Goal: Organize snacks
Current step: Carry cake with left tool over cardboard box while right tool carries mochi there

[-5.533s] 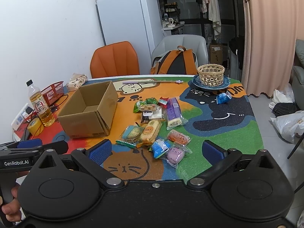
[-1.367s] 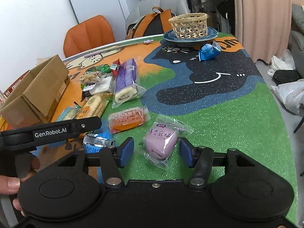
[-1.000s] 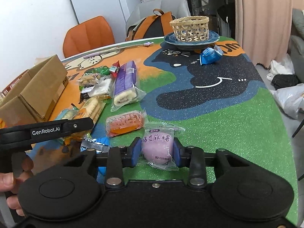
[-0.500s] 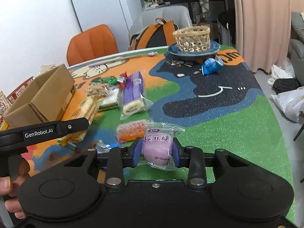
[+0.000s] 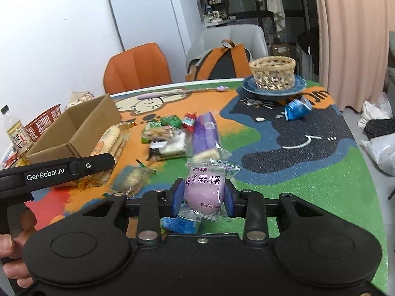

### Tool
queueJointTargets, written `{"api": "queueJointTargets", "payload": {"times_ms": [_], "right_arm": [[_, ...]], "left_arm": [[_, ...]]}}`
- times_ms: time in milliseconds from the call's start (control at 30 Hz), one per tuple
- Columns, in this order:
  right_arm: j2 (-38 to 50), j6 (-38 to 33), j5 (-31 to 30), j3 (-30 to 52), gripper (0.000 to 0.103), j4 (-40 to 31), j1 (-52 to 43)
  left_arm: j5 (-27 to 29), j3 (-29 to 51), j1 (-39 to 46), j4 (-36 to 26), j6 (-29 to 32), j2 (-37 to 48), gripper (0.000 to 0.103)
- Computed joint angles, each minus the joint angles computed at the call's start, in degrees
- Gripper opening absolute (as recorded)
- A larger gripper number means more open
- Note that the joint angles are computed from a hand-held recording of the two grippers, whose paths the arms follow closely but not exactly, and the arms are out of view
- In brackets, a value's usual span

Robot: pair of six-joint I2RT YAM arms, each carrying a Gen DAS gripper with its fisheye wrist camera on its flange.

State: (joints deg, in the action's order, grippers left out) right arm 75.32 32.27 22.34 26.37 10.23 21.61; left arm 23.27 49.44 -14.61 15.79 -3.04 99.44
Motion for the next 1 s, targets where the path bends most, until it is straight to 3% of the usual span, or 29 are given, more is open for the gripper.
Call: {"api": "queueJointTargets", "payload": {"times_ms": [433, 1000], "right_arm": [[4.7, -1.3, 2.7, 7.9, 0.034, -0.9, 5.2], [12.9, -4.6, 2.5, 19.0, 0.034, -0.2, 9.3]], "left_arm": [[3.0, -2.5, 6.1, 0.5, -0.3, -5.6, 0.032], [4.7, -0.1, 13.5, 0.7, -1.1, -5.2, 0.032]]}}
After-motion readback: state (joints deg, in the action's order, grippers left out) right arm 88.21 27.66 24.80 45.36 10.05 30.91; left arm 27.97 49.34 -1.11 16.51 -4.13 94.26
